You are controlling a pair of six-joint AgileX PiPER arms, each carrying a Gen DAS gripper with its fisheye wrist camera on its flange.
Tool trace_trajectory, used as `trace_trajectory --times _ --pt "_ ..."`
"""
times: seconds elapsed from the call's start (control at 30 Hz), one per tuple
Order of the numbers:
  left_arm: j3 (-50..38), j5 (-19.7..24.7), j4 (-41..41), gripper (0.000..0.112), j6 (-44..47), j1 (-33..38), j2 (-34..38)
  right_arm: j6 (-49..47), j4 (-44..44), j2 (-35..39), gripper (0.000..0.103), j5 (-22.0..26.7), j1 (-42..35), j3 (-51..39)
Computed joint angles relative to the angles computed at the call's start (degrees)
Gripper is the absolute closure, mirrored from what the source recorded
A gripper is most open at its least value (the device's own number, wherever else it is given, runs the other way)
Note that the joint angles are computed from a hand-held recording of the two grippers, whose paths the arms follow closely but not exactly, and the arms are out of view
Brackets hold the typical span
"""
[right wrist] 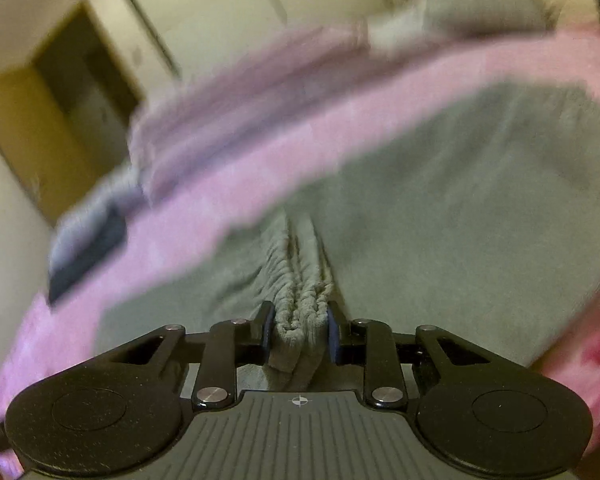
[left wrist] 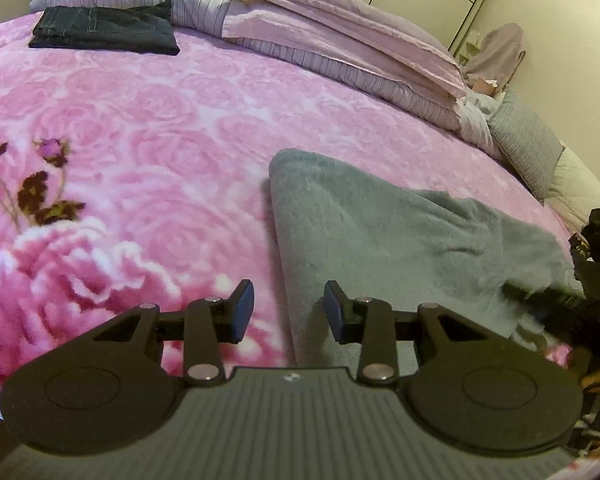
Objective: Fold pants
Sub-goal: 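Fold the grey sweatpants over with both grippers and lay them down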
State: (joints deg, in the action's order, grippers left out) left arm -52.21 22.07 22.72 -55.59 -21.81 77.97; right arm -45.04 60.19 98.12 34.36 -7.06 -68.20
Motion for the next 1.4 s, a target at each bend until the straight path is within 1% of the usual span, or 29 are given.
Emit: trace_trajectory --times 0.07,0.1,0.13,0.2,0.23,0.27,0.3,0.37,0.43,0.47,0.5,0.53,0.57,0.6,0.63,0.7,0.73,0.8,0.93,0.97,1.0,1.07,1.1,1.17,1.2,1.27,1.3,1.33,1.4 --pt "-1.4 0.4 0.2 0.082 0.5 0.1 0.8 6.2 -4.6 2.1 0.074 4.7 -1.4 -4.2" --pt "-2.1 0.5 1.0 0.082 0.6 0.1 1.0 6.7 -5.4 2.2 0.068 4.4 -1.2 -4.8" --pt "-3.0 0.6 1.4 0.082 1.2 0.2 1.3 6.9 -7.2 1.2 0.058 1.8 -0.4 -4.7" --pt "-6.0 1.0 1.2 0.082 4.0 0.9 3.0 8.2 -12.4 -2.4 0.057 -8.8 2.1 -2.7" --pt "-8.1 1.6 2.0 0.083 4.4 1.0 4.5 5.8 -12.2 -3.2 0.057 -12.4 3.2 -2.8" --pt "-10.8 2.3 2.9 0.085 4.9 1.2 6.5 1.4 -9.6 -2.5 0.057 -13.7 4.1 -3.9" --pt "-12.8 2.0 3.4 0.086 5.4 1.4 8.1 -3.7 -6.0 -1.0 0.057 -12.6 4.5 -5.9" --pt "-17.5 0.4 2.4 0.086 8.3 2.3 12.5 -7.7 -5.5 3.5 0.068 -9.6 6.1 -11.8" --pt "-23.4 0.8 0.7 0.088 11.5 2.9 18.1 -3.8 -11.8 9.3 0.091 -7.9 8.6 -18.6" --pt "-25.4 0.9 0.7 0.088 12.2 3.1 20.6 0.5 -16.9 12.6 0.094 -7.2 10.0 -22.3" --pt "-28.4 2.4 -0.5 0.09 14.2 3.4 23.9 3.4 -21.0 15.4 0.095 -6.9 11.0 -24.8" --pt "-31.6 5.1 -2.2 0.092 16.4 3.7 27.2 4.5 -23.8 18.2 0.095 -8.5 12.0 -25.9" --pt "-33.0 6.1 -2.7 0.094 17.5 3.9 29.6 3.8 -24.2 19.2 0.095 -9.0 12.1 -26.1" --pt "-32.2 4.9 -0.9 0.094 16.2 3.8 30.1 2.1 -22.9 19.8 0.095 -9.6 12.0 -26.6" --pt "-30.5 3.1 2.0 0.094 14.0 3.4 29.4 2.1 -22.9 18.5 0.095 -8.0 11.2 -25.6" --pt "-29.0 4.4 2.2 0.095 13.7 2.9 27.3 5.5 -25.1 17.4 0.094 -5.2 10.5 -26.2" --pt "-26.9 4.3 0.7 0.096 13.5 2.9 24.8 4.9 -23.9 15.3 0.094 -4.9 9.9 -24.2" --pt "-20.4 1.2 -2.2 0.096 12.9 3.1 18.6 -2.6 -16.2 8.4 0.094 -5.1 8.1 -16.4" --pt "-8.7 3.6 4.2 0.096 0.9 -2.1 6.5 -19.2 -4.4 -5.4 0.094 -4.7 5.6 0.6" --pt "-5.9 3.7 4.8 0.096 -1.6 -3.7 4.2 -22.5 -2.9 -7.6 0.094 -6.3 6.1 4.1" --pt "-4.1 4.1 6.0 0.095 -3.9 -5.3 2.9 -24.0 -3.5 -8.2 0.094 -7.7 6.9 6.2" --pt "-1.9 6.5 13.8 0.093 -11.7 -9.0 3.0 -25.2 -4.8 -7.7 0.095 -12.2 9.0 8.8" --pt "-1.7 7.8 16.1 0.092 -14.2 -10.1 3.4 -24.5 -6.7 -7.3 0.094 -12.5 9.8 8.3" --pt "-1.8 8.6 13.8 0.092 -15.2 -9.8 2.3 -17.2 -15.6 -7.6 0.094 -15.0 12.5 7.4" --pt "-2.3 9.9 12.2 0.092 -14.6 -9.8 1.4 -14.7 -18.2 -8.2 0.092 -15.1 13.2 7.3" --pt "-2.7 14.5 13.4 0.093 -15.3 -11.5 -0.7 -16.7 -16.6 -11.2 0.077 -13.3 13.3 8.3" --pt "-2.8 17.1 14.0 0.093 -15.5 -12.6 -1.9 -21.1 -12.7 -13.6 0.054 -13.0 13.4 10.4" --pt "-2.5 18.6 14.0 0.093 -15.5 -13.1 -3.0 -26.8 -8.1 -16.2 0.039 -13.1 14.0 12.9" --pt "-0.9 20.5 12.8 0.091 -15.6 -13.6 -6.3 -38.3 -0.2 -20.0 0.038 -12.9 16.0 17.5"
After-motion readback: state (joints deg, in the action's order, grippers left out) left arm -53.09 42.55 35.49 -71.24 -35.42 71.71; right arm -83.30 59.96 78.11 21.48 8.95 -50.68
